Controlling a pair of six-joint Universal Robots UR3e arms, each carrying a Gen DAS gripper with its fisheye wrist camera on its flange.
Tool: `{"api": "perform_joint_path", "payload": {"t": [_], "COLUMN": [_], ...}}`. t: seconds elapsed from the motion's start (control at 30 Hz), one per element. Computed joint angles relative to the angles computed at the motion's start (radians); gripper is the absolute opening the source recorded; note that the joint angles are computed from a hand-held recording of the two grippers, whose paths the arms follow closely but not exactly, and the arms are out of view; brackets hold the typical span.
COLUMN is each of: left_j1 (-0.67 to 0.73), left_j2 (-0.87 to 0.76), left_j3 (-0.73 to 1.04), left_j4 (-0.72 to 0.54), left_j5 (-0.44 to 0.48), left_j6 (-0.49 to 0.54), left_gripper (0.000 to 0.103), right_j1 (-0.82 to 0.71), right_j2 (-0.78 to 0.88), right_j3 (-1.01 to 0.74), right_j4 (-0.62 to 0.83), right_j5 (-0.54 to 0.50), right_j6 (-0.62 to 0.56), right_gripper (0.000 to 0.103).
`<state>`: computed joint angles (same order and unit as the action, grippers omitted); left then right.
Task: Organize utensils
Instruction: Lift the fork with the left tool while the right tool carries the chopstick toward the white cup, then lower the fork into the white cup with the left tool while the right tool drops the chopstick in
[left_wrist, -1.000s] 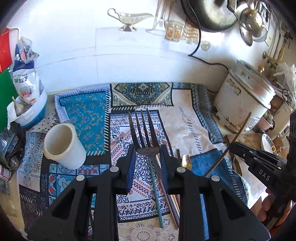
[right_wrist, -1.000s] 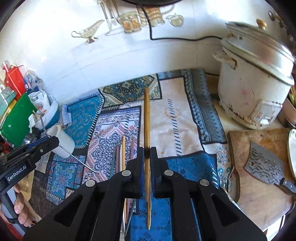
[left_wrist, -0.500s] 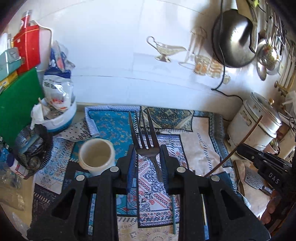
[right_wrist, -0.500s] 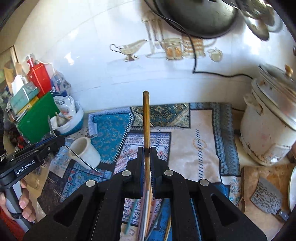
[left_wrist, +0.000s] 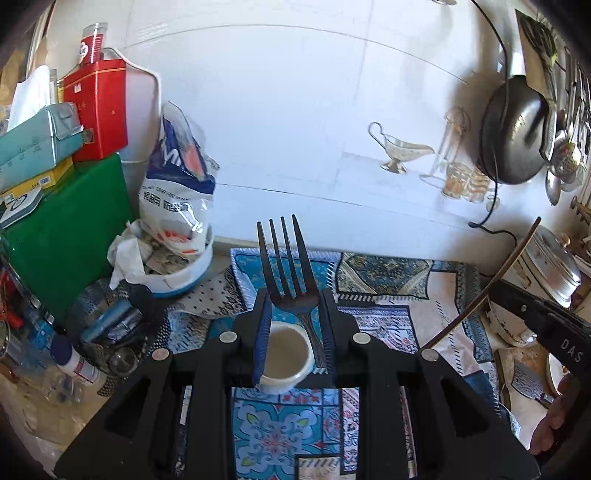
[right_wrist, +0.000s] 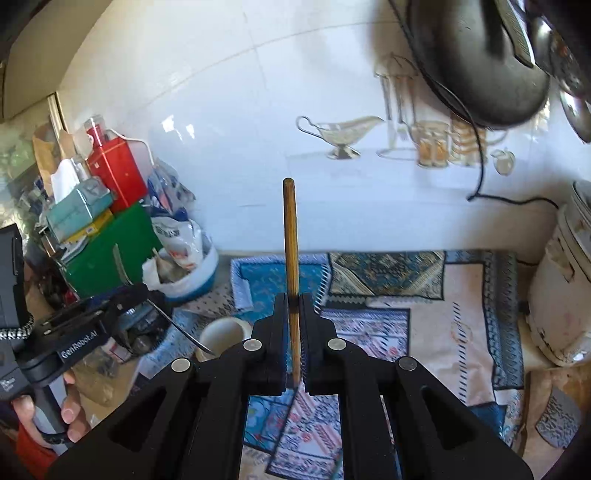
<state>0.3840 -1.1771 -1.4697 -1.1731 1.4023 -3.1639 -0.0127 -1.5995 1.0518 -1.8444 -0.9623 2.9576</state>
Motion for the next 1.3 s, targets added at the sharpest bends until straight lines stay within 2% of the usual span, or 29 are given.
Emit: {"api": "perform_joint_path", "payload": {"t": [0.27,0.5,0.73,0.93,1.3], "left_j1": [0.154,0.201,0.207,0.171,0.146], "left_j2": [-0.020,-0.063,-0.112,-0.157,-0.233], "left_j3": [-0.023,-0.062,-0.082,-0.087,-0.046], "left_j4": [-0.012,-0.029,-0.063,-0.068,-0.103], "left_j5": [-0.105,-0.159,-0.172,-0.131,-0.115], "left_j6": [0.115,0.198,0.255,0.291,0.317], "left_gripper": [0.025,0.025,0.025,0.025,0.025], "right_j1": [0.180,0.299,0.351,0.377,0.403], "right_j2": [0.176,0.313,0.392,0.414,0.506], "right_j3": [-0.201,-0.340,-0.387,-0.350,-0.470], "right_j4": [-0.049,-0.030,0.018,0.039,0.126], "right_j5": [-0.103,-0.190,-0.249,-0.288,-0.336], "right_j6": [0.114,0.166,0.172,0.175,0.177], "right_gripper": [0.005,0.005,0.005,0.005,0.006]}}
